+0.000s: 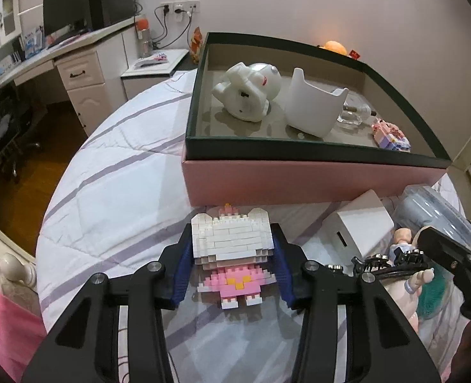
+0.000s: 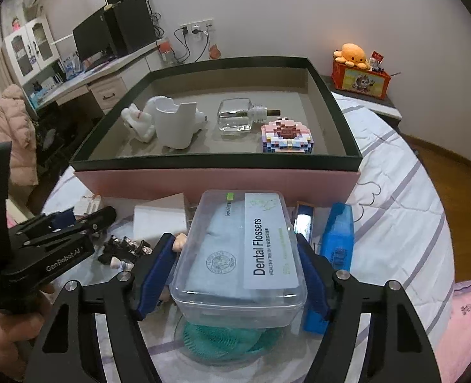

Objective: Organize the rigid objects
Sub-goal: 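Grasp the pink-white block figure with the left tool while the right tool grasps the Dental Flossers box, then place the block figure in the box with the left tool while the right tool places the flossers box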

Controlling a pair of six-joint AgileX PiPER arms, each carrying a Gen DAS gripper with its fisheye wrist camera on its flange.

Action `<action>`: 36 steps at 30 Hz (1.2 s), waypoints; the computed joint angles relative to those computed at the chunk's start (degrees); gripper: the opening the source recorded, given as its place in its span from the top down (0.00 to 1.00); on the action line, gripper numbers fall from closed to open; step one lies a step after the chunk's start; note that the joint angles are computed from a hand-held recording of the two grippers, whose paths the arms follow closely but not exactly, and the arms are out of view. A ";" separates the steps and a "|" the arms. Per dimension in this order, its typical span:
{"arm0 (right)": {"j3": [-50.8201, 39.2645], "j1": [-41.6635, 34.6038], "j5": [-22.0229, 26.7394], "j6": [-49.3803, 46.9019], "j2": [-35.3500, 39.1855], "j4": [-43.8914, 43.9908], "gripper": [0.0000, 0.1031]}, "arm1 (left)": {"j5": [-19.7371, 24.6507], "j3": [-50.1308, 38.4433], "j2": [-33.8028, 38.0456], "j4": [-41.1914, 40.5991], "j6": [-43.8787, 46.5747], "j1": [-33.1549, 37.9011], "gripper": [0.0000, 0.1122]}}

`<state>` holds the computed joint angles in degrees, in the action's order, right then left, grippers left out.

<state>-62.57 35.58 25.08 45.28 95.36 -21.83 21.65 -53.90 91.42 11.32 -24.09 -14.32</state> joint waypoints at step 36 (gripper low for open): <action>5.32 -1.02 -3.50 2.11 -6.47 -0.64 0.39 | 0.57 2.17 -4.72 2.03 -2.66 -0.10 0.60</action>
